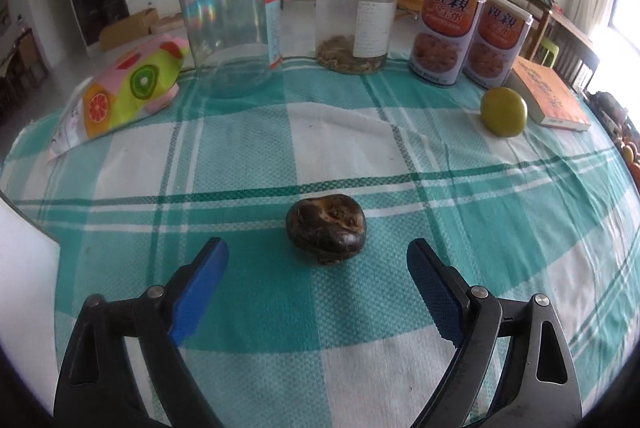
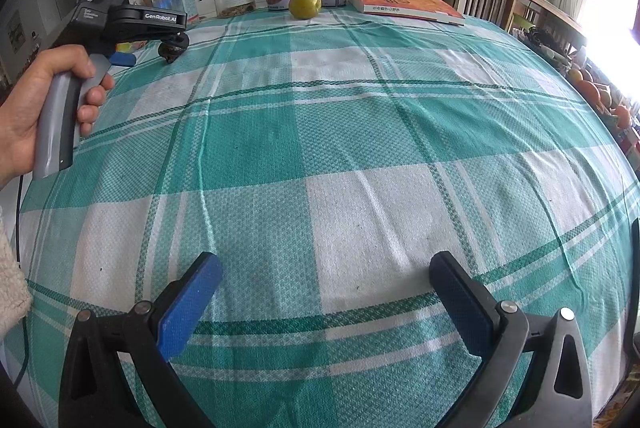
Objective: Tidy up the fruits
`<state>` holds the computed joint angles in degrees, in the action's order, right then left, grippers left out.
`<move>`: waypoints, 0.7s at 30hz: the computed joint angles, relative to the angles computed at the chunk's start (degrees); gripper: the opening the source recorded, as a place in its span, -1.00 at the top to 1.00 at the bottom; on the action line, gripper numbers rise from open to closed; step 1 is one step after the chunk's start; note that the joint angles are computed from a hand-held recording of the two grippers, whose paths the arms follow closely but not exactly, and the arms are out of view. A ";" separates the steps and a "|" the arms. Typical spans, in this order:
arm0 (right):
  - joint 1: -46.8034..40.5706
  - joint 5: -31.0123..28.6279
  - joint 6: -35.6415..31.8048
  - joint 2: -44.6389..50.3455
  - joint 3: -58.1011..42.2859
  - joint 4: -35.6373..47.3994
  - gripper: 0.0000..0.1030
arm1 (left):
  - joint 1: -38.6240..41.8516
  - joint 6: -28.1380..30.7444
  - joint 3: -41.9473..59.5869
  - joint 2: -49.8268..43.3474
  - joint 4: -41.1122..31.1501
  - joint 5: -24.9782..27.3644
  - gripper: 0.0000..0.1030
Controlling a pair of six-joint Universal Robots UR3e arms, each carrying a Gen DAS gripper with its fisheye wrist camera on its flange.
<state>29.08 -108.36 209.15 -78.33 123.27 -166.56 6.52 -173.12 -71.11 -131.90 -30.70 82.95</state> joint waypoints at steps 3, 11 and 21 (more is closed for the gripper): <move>0.00 0.01 -0.03 0.01 -0.04 0.04 -1.00 | 1.20 -1.52 -0.22 -1.30 1.91 -2.36 0.00; -0.36 0.32 -0.65 0.24 -0.59 0.35 -1.00 | 5.49 0.41 -24.46 17.55 4.82 -6.30 0.14; -0.46 0.52 -0.72 0.09 -0.37 0.13 -1.00 | 18.33 18.81 -66.19 64.43 -7.81 -16.12 0.13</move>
<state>28.62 -107.84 208.43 -78.24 122.89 -166.43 24.85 -154.31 -137.29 -67.47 -38.51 66.83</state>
